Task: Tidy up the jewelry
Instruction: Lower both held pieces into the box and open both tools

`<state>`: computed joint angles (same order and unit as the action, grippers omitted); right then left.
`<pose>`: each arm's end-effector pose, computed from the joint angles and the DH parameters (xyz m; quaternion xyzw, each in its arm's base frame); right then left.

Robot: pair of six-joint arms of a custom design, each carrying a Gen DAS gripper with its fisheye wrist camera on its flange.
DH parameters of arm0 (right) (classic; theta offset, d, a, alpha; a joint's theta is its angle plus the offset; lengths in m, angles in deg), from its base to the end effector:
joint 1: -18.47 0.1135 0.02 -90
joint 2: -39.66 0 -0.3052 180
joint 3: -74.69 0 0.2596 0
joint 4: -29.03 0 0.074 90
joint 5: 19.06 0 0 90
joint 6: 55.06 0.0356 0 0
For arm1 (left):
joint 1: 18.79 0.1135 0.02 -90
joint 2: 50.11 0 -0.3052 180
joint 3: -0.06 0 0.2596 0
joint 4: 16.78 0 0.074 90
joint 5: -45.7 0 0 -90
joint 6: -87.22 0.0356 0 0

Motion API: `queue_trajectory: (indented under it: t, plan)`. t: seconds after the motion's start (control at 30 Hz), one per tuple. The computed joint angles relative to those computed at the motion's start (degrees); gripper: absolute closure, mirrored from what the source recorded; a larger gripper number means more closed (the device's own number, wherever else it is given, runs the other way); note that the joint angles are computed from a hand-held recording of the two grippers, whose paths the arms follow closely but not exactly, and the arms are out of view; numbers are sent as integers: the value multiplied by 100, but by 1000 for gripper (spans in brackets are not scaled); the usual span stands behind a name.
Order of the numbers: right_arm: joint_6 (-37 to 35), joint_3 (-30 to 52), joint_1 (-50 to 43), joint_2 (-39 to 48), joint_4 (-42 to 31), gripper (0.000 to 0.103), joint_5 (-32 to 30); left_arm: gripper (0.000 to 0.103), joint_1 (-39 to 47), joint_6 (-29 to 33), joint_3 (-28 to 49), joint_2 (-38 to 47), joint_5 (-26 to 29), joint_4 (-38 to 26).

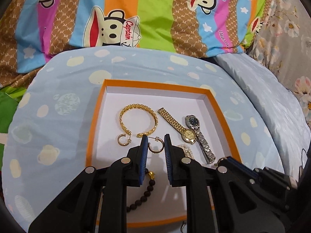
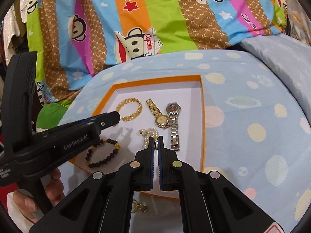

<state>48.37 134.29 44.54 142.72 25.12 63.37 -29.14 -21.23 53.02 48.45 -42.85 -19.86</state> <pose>0.3136 0.1586 0.1518 -0.1262 0.9213 0.1804 0.3206 0.3141 -0.0583 0.1475 -0.0616 0.9336 -0.0992 0.3388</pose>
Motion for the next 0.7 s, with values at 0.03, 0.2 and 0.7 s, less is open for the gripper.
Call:
queue_trajectory:
  t: [0.03, 0.2, 0.7]
  plan:
    - [6, 12, -14, 48, 4, 100, -3, 86, 4, -24, 23, 54, 16, 28]
    - [103, -274, -88, -186, 407, 89, 56, 60, 91, -163, 11, -20, 3, 67]
    - [-239, -1843, 325, -2279, 180, 75, 495, 53, 64, -82, -1804, -2923, -476, -584]
